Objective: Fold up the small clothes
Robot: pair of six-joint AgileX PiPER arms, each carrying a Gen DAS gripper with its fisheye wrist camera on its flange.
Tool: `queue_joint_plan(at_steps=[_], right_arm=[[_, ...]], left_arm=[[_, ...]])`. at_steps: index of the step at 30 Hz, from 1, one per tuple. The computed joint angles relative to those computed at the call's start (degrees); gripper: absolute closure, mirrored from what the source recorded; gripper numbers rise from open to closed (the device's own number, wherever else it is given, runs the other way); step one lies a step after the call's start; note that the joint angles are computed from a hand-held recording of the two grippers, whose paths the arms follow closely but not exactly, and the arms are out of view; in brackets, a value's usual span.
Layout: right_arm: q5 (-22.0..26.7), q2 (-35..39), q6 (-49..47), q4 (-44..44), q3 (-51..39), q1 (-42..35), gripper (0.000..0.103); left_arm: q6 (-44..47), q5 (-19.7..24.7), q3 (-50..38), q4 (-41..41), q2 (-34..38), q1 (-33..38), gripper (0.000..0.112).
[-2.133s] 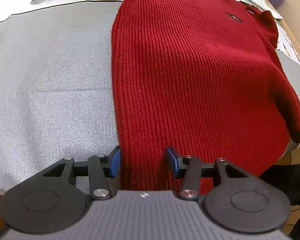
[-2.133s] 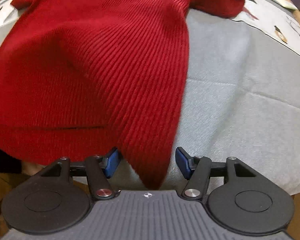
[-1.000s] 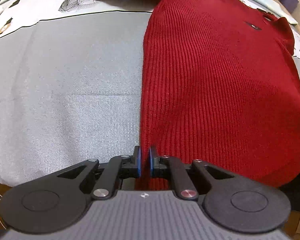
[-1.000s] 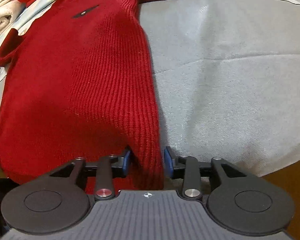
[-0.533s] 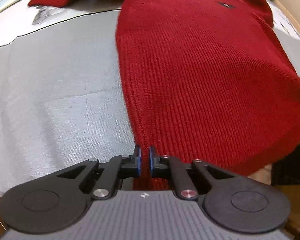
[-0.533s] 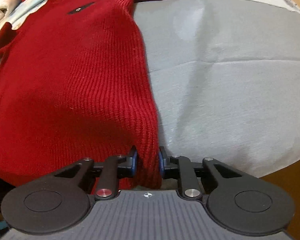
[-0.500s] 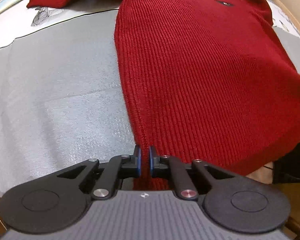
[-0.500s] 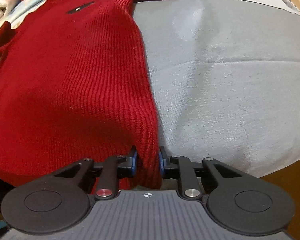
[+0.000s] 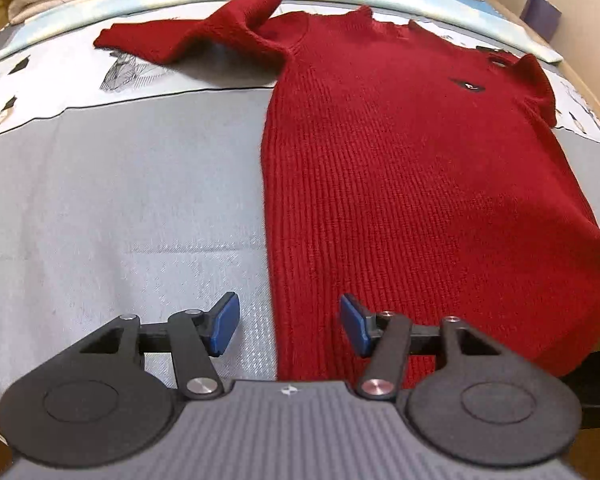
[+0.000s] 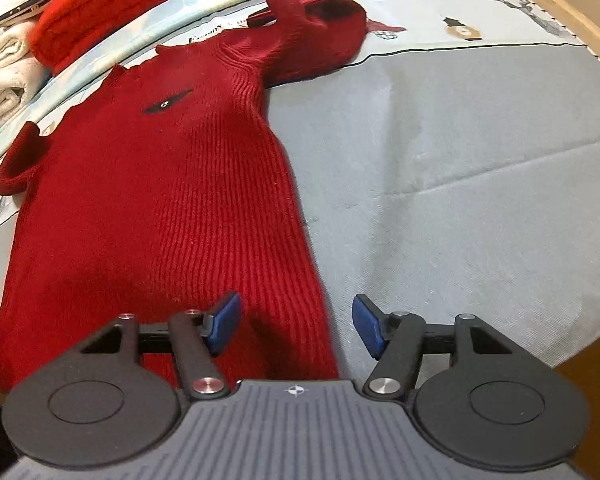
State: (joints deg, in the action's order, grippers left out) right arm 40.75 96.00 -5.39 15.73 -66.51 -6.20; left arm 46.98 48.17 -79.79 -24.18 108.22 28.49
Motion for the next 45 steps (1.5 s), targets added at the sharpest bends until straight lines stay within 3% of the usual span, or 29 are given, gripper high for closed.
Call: queue_joint_plan(at_steps=[2,5,8,14,19,21,24,28,33,36,42,45], right_arm=[[-0.03,2.86,2.26,-3.34,-0.73,1.42,0.040],[4.86,6.59,7.19,-12.60,-2.63,4.79,0.033],[4.14,5.15,9.17,-15.56,-2.07,6.50,0.033],[2.00,3.61,10.48,-19.17,0.47,8.78,0.033],[-7.68,-3.92,18.64,-25.19,6.39,11.62,0.035],[-14.72,-7.67,22.42,-28.00,9.72,12.09,0.035],[-20.80,-9.99,30.26,-34.72,11.99,12.97,0.035],[-23.55,-11.48,38.82,-40.59,11.95,13.76,0.034],[-24.26,-9.05,53.52,-54.03,8.35,16.36,0.034],[-25.38,-8.20,49.75,-48.93,6.31,16.59,0.034],[-29.77,-6.10,39.34,-37.06,1.84,17.93,0.038],[-30.27,-5.23,40.95,-37.40,-0.10,19.04,0.046]], left_arm=[[1.17,0.16,0.16,0.84,0.36,-0.72,0.051],[-0.85,0.35,0.44,6.94,1.37,-3.17,0.051],[-1.04,-0.28,1.43,10.36,1.66,-4.65,0.050],[-0.10,-1.34,0.94,7.26,1.57,-3.28,0.046],[0.26,-4.76,1.06,2.77,0.09,-2.81,0.032],[-1.05,-5.54,0.67,2.29,-0.28,-3.17,0.031],[-3.02,-6.97,0.62,0.39,-1.42,-3.54,0.030],[-1.28,-10.86,3.62,-4.54,-6.02,-4.68,0.028],[-3.92,-13.98,4.77,-2.43,-11.10,-7.95,0.028],[-8.06,-12.83,2.56,1.14,-13.29,-9.62,0.028],[-10.04,-11.37,-1.19,0.75,-15.93,-10.64,0.028],[-14.96,-11.22,-4.34,3.66,-15.05,-12.23,0.028]])
